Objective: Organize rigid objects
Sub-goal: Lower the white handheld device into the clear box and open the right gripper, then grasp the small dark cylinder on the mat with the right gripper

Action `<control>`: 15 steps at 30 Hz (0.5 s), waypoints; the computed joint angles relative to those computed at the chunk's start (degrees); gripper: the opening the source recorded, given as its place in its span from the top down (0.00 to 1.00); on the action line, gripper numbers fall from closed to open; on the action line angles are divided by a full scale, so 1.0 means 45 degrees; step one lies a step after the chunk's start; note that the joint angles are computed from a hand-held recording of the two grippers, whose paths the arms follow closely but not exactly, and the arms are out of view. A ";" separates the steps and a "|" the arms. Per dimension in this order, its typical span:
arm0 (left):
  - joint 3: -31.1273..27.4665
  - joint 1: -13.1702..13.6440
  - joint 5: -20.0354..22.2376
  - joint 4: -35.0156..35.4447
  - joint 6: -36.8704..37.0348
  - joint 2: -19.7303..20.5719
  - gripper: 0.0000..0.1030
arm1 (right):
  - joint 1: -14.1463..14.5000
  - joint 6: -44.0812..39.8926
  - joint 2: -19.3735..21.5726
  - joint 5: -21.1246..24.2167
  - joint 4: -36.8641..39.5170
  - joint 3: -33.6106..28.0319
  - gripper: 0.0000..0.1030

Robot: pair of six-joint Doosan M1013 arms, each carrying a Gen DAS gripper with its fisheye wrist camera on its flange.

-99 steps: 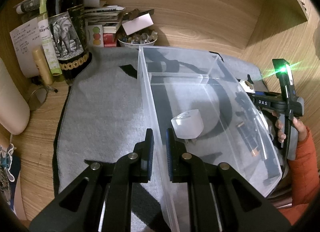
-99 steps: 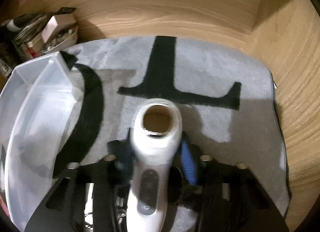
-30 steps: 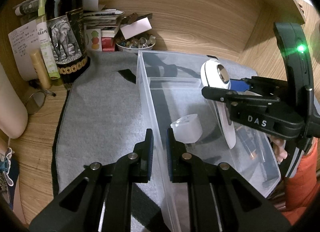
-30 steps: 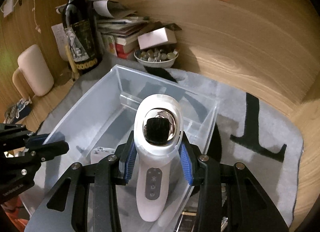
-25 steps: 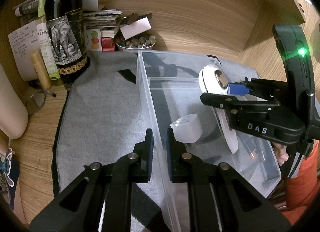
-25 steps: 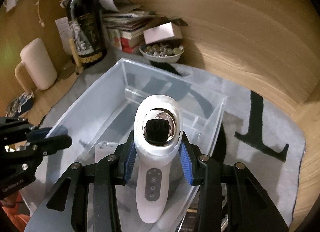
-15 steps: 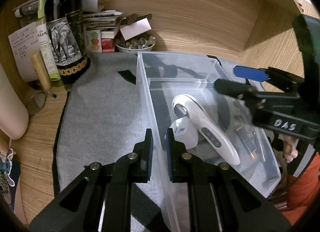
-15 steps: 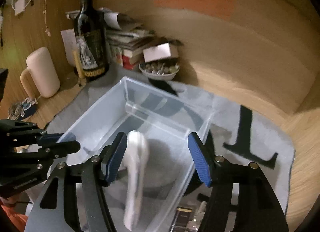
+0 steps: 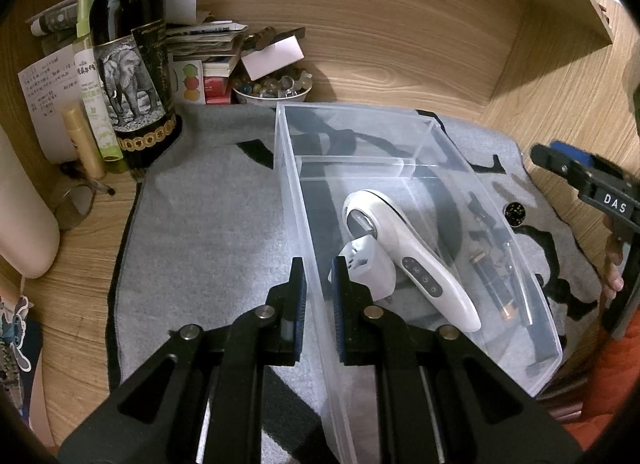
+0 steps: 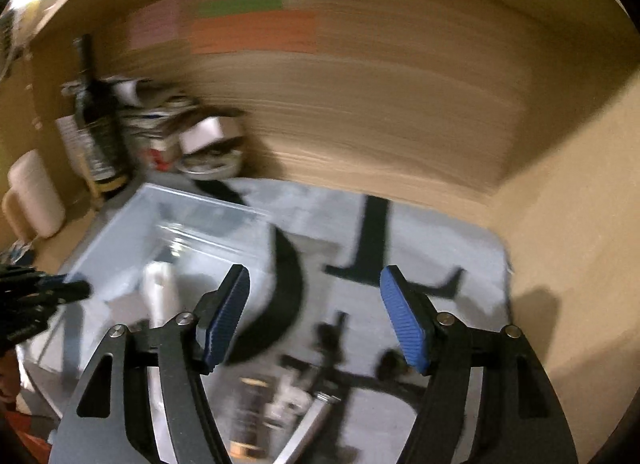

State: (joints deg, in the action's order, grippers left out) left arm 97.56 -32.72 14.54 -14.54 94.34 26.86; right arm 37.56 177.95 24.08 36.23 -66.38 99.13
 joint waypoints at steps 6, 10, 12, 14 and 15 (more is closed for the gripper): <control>0.0009 -0.0001 0.0020 0.0024 -0.0008 -0.0008 0.89 | -0.0298 0.0386 -0.0141 0.0465 0.1124 0.0574 0.37; 0.0023 0.0010 0.0021 0.0170 -0.0140 -0.0016 0.89 | -0.0492 0.0115 -0.0120 0.0261 0.2283 0.0867 0.37; 0.0038 0.0007 0.0019 0.0239 -0.0221 -0.0027 0.89 | -0.0590 -0.0125 -0.0066 0.0142 0.2919 0.0976 0.37; 0.0041 0.0001 0.0020 0.0301 -0.0278 -0.0030 0.89 | -0.0699 -0.0259 -0.0022 -0.0039 0.3359 0.1060 0.37; 0.0038 0.0000 0.0023 0.0292 -0.0275 -0.0029 0.89 | -0.0756 -0.0287 0.0008 -0.0098 0.3500 0.1069 0.37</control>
